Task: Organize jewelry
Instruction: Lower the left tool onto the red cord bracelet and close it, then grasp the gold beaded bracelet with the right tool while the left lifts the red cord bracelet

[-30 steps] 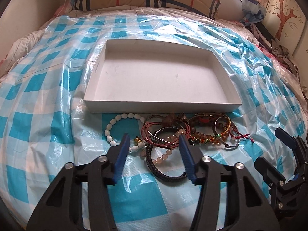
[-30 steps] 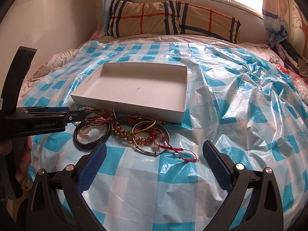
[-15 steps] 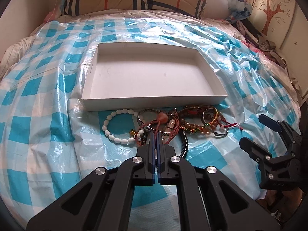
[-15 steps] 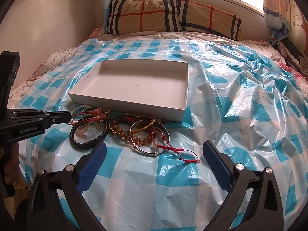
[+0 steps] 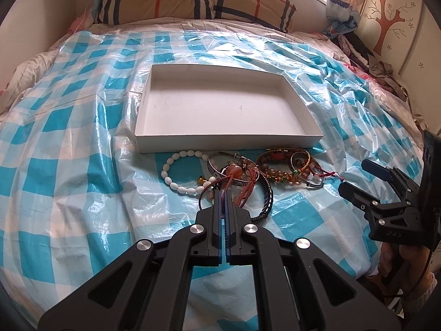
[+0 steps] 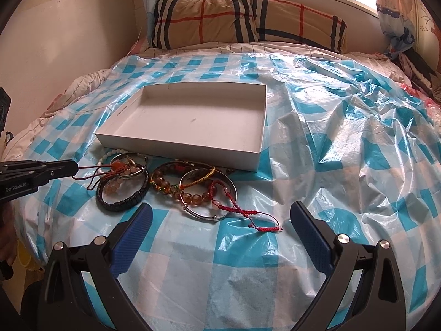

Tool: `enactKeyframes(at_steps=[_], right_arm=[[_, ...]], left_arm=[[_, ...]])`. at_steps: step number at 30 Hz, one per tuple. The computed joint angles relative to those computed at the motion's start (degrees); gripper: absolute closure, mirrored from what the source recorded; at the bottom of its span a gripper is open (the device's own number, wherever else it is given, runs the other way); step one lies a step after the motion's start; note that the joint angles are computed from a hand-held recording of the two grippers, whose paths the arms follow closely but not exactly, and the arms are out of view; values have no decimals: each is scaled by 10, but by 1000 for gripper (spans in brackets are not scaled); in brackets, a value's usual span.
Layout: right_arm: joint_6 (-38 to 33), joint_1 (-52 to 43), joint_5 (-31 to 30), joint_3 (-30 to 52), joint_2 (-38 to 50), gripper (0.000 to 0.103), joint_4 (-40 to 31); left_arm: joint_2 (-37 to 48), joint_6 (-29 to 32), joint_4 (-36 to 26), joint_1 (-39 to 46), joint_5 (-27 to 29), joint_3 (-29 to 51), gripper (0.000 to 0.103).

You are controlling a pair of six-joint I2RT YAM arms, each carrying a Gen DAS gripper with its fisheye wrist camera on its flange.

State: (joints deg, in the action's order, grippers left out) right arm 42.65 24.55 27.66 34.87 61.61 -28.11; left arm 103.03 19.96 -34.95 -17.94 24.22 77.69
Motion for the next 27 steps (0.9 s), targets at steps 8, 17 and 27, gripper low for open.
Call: enactKeyframes(at_steps=[8, 17, 27], right_arm=[[-56, -111, -170, 6, 70, 44, 97], [-52, -169, -266, 6, 142, 58, 176], [-60, -126, -216, 5, 72, 99, 184]], left_arm=[[5, -5, 6, -3, 0, -5, 101], [5, -4, 8, -2, 0, -6, 101], [4, -3, -11, -2, 14, 36, 102]])
